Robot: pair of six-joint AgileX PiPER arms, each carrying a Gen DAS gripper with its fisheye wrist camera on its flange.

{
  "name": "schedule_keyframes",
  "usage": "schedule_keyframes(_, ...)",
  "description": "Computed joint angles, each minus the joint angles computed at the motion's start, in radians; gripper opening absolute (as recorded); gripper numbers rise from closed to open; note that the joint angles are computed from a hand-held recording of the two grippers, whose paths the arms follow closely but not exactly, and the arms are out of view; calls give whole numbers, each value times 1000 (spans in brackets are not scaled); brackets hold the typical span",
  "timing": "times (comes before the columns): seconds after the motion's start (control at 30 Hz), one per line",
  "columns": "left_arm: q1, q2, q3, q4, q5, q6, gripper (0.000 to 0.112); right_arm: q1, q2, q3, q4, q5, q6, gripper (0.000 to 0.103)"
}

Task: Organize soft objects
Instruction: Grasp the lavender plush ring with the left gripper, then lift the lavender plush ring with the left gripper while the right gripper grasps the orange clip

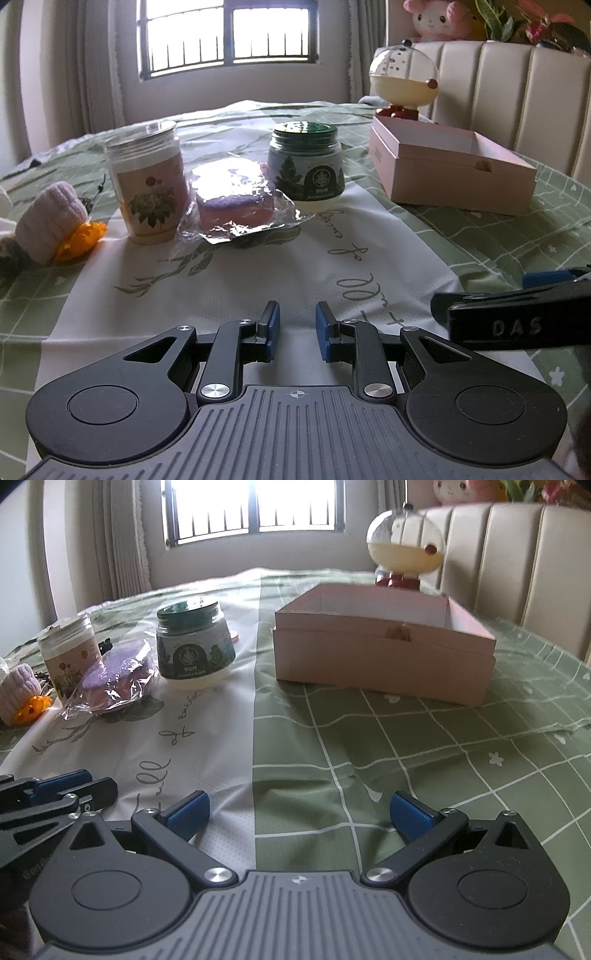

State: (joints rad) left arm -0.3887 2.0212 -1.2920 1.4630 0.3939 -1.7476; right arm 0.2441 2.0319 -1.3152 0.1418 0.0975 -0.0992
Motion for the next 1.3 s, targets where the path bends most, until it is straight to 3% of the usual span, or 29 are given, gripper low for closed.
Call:
schedule_keyframes(0.1,28,-16,4,-52,-51,28,24,-13,28,-138,-17,214,20,103)
schedule_keyframes(0.2,82,-45,0,-273,-131,235,24,1,56,-219,-101,325,70,103)
schedule_keyframes(0.3,162,-105,30,-530,-195,475,25,6,63,-242,-121,361,77,103)
schedule_keyframes(0.37,224,-159,64,-609,-209,547,25,13,60,-249,-139,388,71,103)
schedule_keyframes(0.5,385,-261,101,-765,-178,693,24,24,69,-310,-104,465,-51,103)
schedule_keyframes(0.57,480,-285,91,-950,-167,887,24,41,55,-311,-80,450,-110,102)
schedule_keyframes(0.67,592,-273,48,-1150,-178,1187,24,88,3,-252,11,357,-226,102)
schedule_keyframes(0.77,655,-240,14,-1372,-242,1487,24,134,0,-297,165,414,-403,99)
schedule_keyframes(0.83,674,-195,-74,-1572,-182,1687,24,170,9,-338,213,467,-490,95)
schedule_keyframes(0.9,673,-168,-139,-1738,-125,1887,24,204,7,-342,239,470,-569,95)
schedule_keyframes(1.0,647,-98,-274,-1809,-11,2153,29,249,-20,-290,263,417,-670,95)
schedule_keyframes(1.07,632,-34,-376,-1747,72,2167,29,251,-38,-253,298,401,-738,95)
schedule_keyframes(1.2,653,134,-668,-1722,350,2103,27,226,-67,-202,340,410,-807,95)
schedule_keyframes(1.23,656,164,-717,-1713,393,2079,28,215,-68,-200,342,422,-806,95)
schedule_keyframes(1.3,662,174,-725,-1693,406,2041,30,187,-56,-212,357,456,-819,95)
